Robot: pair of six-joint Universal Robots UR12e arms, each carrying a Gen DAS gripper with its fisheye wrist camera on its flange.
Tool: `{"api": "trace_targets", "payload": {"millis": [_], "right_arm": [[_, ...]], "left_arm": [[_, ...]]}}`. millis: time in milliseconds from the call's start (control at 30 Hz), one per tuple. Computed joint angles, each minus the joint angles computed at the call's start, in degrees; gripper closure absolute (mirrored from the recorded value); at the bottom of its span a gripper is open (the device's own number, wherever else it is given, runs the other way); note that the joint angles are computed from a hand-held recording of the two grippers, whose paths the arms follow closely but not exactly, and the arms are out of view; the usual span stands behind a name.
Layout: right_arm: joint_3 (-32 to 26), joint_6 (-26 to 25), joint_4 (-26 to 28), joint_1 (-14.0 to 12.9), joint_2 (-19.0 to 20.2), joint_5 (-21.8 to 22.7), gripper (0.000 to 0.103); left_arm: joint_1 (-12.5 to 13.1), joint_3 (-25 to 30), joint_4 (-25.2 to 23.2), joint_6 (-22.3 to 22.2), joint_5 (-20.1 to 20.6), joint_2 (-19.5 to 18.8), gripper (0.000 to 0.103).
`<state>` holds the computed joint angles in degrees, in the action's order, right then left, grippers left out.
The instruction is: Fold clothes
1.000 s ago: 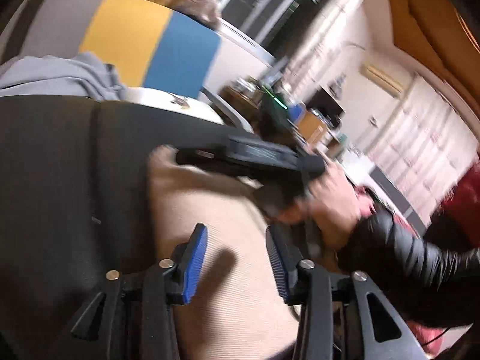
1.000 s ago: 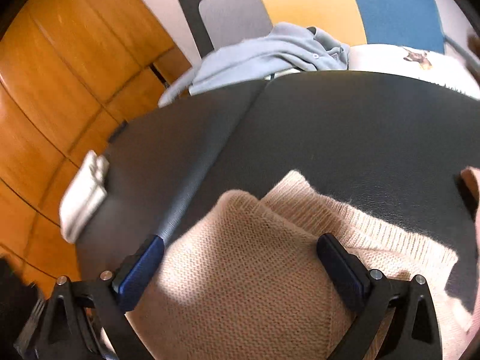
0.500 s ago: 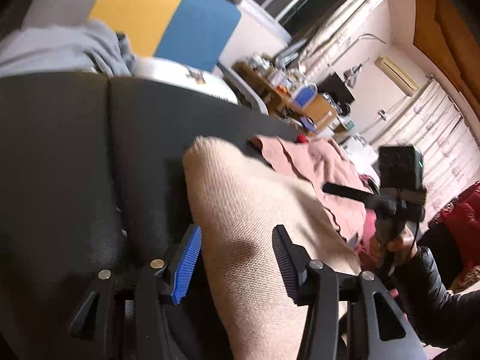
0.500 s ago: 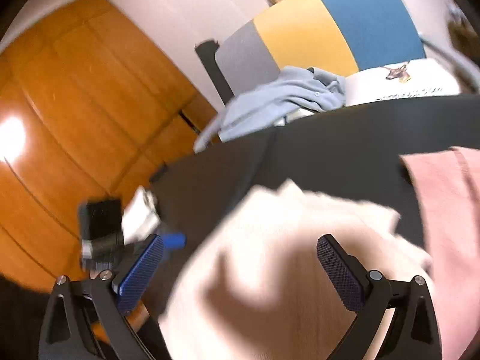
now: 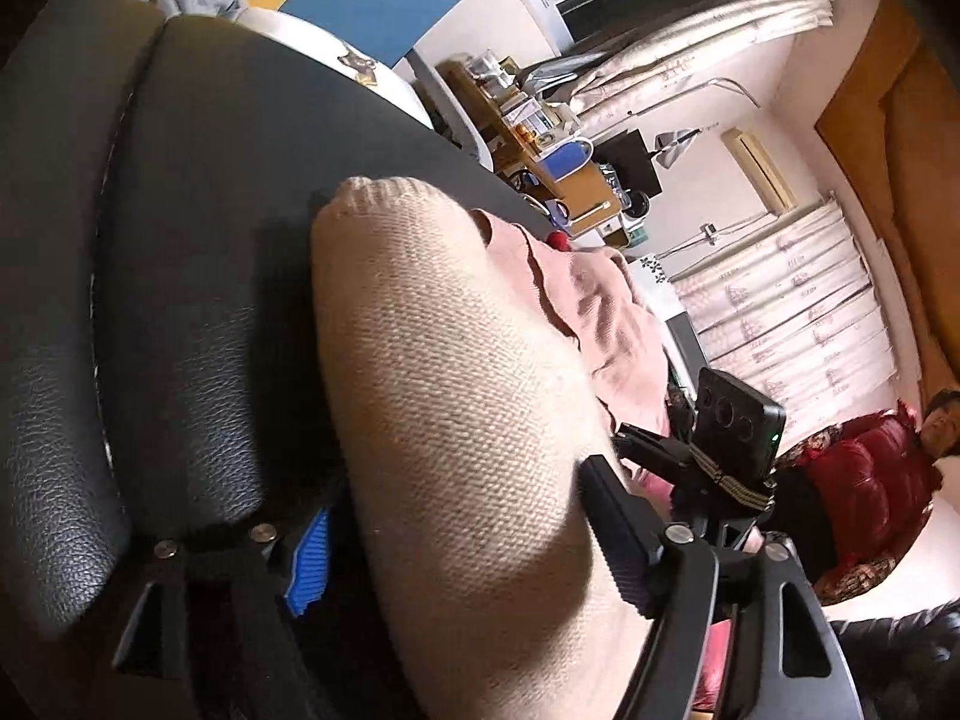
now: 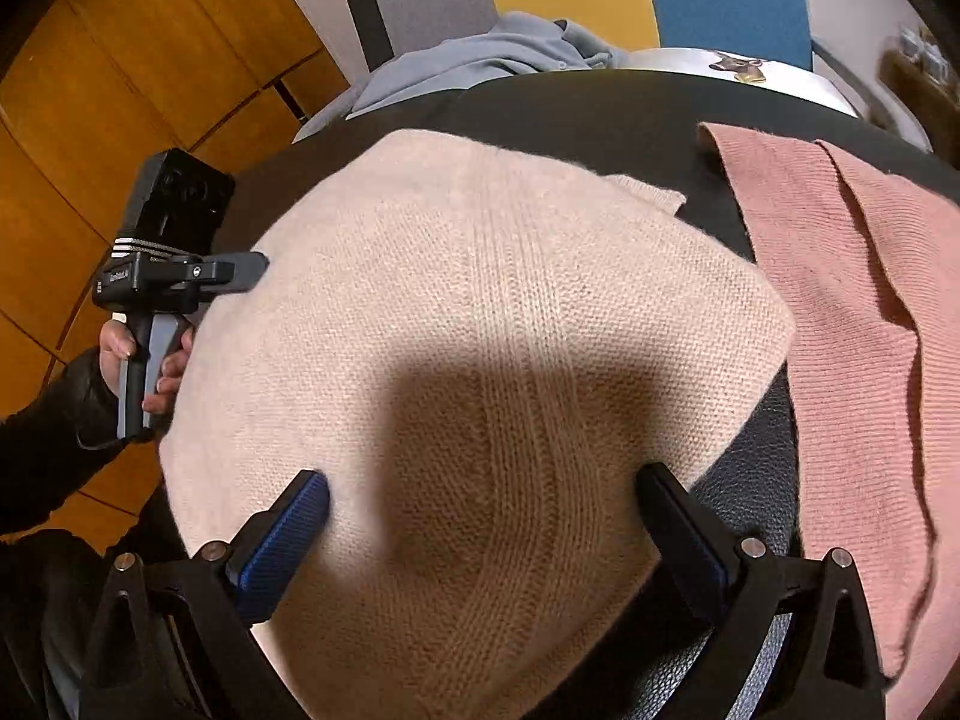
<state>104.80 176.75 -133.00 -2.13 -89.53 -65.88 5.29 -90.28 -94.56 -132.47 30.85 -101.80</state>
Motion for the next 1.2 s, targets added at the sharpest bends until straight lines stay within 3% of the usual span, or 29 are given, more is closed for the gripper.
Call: {"api": "trace_targets", "payload": {"millis": [267, 367, 467, 567, 633, 700, 767, 833, 1033, 1133, 1200], "right_arm": [[1.81, 3.07, -2.46, -0.76, -1.43, 1.18, 0.000], [2.76, 4.56, -3.79, -1.42, -1.92, 2.56, 0.000], [3.42, 4.58, -4.13, -1.80, -2.45, 3.07, 0.000], [4.00, 4.94, -4.39, -2.34, -3.01, 4.12, 0.000], [4.56, 6.32, -4.87, -3.21, -3.60, 6.06, 0.000], [5.83, 10.92, -7.35, -4.33, -4.62, 8.77, 0.000], [7.24, 15.66, -9.13, -5.05, -5.92, 8.76, 0.000], [8.19, 17.23, -8.63, -6.00, -6.58, 9.31, 0.000], [8.12, 19.96, -11.70, -7.09, -2.99, 20.15, 0.000], [4.92, 19.57, -10.64, -5.29, 0.14, 21.43, 0.000], [4.47, 19.35, -11.14, -4.98, 0.92, 22.40, 0.000]], "left_arm": [[-1.87, 1.93, 0.89, -2.61, 1.99, -0.91, 0.024], [-2.37, 1.68, 3.01, -2.87, 2.73, -0.84, 0.036], [-2.29, 0.98, 5.27, -5.91, 3.08, -0.24, 0.051], [-1.92, -0.53, 8.86, -7.23, 4.25, 1.09, 0.056], [-1.59, -1.27, 10.23, -7.56, 4.90, 1.75, 0.056], [-1.18, -1.96, 11.53, -7.82, 5.39, 2.33, 0.056], [-0.47, -2.45, 12.32, -7.78, 5.17, 2.58, 0.056], [0.23, -2.39, 11.26, -7.45, 4.73, 2.36, 0.056], [0.59, -2.05, 11.40, -8.57, 5.60, 2.00, 0.051], [0.67, -2.77, 12.84, -8.08, 5.03, 2.22, 0.046], [0.98, -4.46, 16.71, -9.06, 4.11, 2.82, 0.041]]}}
